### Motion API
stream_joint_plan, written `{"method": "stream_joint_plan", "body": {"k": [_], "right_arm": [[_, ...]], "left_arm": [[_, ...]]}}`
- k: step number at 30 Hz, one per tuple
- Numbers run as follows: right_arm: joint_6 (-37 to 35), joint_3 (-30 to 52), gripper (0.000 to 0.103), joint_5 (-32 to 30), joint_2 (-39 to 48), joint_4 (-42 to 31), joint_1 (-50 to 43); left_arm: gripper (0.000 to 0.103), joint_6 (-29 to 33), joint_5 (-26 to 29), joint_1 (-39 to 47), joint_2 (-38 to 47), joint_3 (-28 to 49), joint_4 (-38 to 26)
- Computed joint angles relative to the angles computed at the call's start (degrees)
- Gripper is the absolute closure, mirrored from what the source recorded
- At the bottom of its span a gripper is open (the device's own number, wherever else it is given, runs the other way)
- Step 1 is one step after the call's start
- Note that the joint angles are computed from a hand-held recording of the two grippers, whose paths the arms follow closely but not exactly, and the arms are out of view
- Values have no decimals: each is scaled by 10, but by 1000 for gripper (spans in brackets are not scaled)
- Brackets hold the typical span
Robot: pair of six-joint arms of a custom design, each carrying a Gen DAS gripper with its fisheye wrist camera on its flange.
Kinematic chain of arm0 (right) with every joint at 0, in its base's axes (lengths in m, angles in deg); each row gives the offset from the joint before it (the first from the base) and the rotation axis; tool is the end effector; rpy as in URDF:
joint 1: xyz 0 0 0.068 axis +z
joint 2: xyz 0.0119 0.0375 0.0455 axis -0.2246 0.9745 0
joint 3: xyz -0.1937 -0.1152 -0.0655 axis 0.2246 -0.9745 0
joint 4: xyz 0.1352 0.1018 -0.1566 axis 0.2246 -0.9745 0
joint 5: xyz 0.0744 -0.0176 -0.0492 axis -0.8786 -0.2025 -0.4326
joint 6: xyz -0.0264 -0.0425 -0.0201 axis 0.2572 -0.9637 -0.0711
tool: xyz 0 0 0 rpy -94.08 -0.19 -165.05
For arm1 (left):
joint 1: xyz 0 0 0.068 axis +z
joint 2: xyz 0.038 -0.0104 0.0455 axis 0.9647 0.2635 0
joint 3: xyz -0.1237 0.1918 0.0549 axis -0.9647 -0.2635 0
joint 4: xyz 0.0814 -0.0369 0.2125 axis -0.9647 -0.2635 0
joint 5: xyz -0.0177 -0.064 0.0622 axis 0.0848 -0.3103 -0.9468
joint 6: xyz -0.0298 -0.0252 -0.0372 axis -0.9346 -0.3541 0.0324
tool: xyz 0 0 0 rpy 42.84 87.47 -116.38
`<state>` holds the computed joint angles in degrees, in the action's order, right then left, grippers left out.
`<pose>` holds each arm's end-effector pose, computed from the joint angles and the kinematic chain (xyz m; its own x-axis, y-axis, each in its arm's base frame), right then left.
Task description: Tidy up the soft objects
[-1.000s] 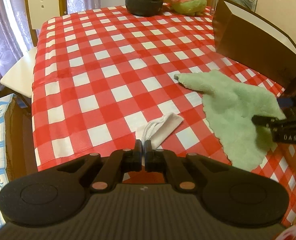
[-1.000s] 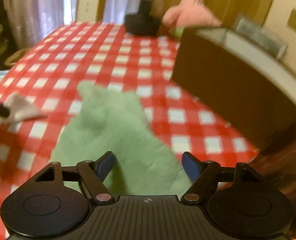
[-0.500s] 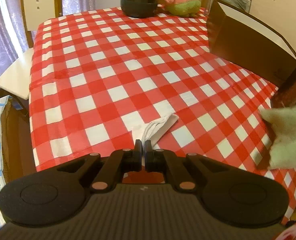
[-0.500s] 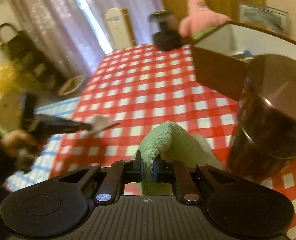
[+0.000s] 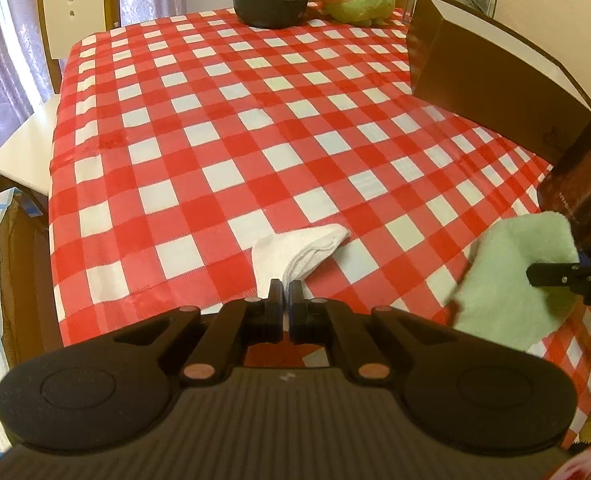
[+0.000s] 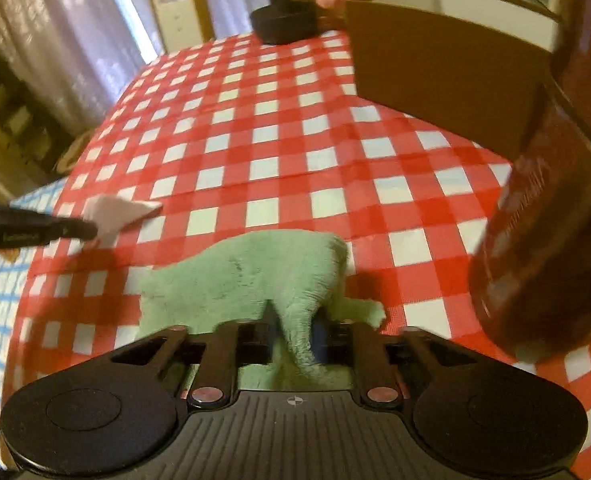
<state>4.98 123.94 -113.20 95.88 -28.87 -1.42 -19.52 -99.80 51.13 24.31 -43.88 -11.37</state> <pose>0.2232 0.0627 0.1725 -0.6991 -0.4655 -0.5428 -0.6618 0.7086 0.2446 0.1098 -0.0375 0.1846 -0.8010 -0.2750 -0.5317 -0.2621 0.9597 -0.1016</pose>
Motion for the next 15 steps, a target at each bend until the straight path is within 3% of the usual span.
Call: {"method": "stream_joint_plan", "body": {"k": [1, 2, 5, 8, 12, 15], "right_arm": [[9, -10, 50, 14, -11, 10, 5], [12, -27, 40, 28, -33, 26, 9], [-11, -63, 31, 39, -79, 50, -6], [-14, -71, 27, 40, -56, 68, -8], [37, -86, 26, 21, -33, 109, 1], [53, -102, 29, 29, -35, 133, 28]], "left_arm": [[101, -1, -1, -2, 0, -2, -1], [100, -3, -3, -7, 2, -3, 0], [99, -18, -15, -34, 16, -6, 8], [96, -27, -21, -51, 38, -7, 18], [69, -41, -46, -86, 48, 5, 7], [63, -40, -68, -109, 49, 17, -9]]}}
